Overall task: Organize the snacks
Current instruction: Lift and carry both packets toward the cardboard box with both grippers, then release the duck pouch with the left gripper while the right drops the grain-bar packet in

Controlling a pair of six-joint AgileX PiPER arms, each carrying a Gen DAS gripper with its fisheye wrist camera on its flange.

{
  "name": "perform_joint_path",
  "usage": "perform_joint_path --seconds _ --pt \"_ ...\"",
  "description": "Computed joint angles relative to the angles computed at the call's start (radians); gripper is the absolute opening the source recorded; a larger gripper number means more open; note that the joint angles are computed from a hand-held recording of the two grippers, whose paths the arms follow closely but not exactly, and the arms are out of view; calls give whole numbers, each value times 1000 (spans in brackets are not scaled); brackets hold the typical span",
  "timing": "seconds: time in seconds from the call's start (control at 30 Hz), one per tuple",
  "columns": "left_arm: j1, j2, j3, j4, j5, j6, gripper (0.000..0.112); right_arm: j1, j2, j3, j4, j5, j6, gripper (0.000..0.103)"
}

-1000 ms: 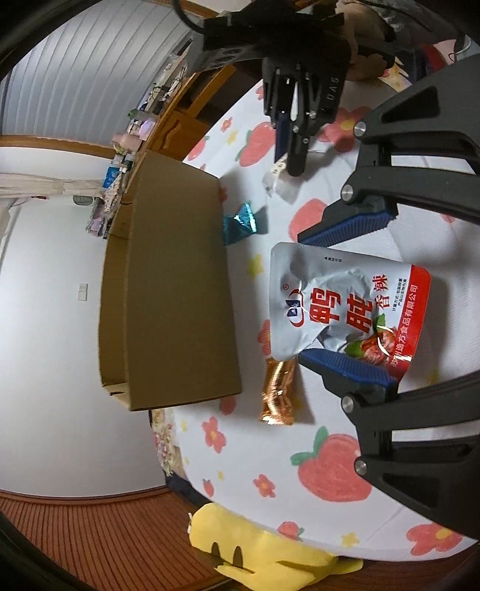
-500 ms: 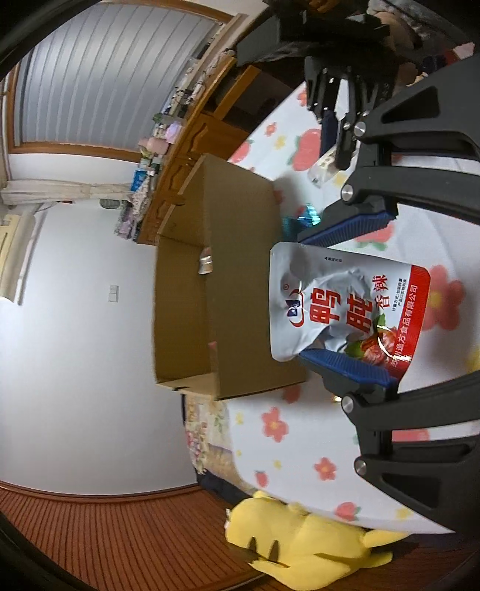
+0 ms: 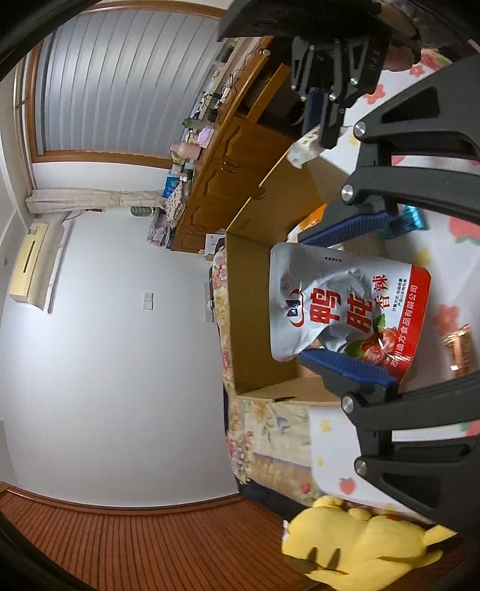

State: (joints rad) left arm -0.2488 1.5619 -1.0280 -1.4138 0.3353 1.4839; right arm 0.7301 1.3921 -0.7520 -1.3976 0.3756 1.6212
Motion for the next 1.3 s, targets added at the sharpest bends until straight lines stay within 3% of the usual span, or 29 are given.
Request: perform_joint_path --seconds 0.23,0.6,1.13,1.23,1.3 --pt "-2 131 -160 87 11 -93 56 -154 117 -148 13 -113 -113 20" --pt "-21 286 -326 224 18 -239 56 -247 238 -242 -21 -203 -99 20" --pt "-52 351 -380 412 -7 -410 58 -262 312 -310 172 -204 -276 21" --pt "-57 348 -371 408 -20 -399 67 -262 317 -312 198 -206 -300 21" --pt "-58 344 -360 379 -31 -367 68 -258 316 -312 217 -204 -319 23"
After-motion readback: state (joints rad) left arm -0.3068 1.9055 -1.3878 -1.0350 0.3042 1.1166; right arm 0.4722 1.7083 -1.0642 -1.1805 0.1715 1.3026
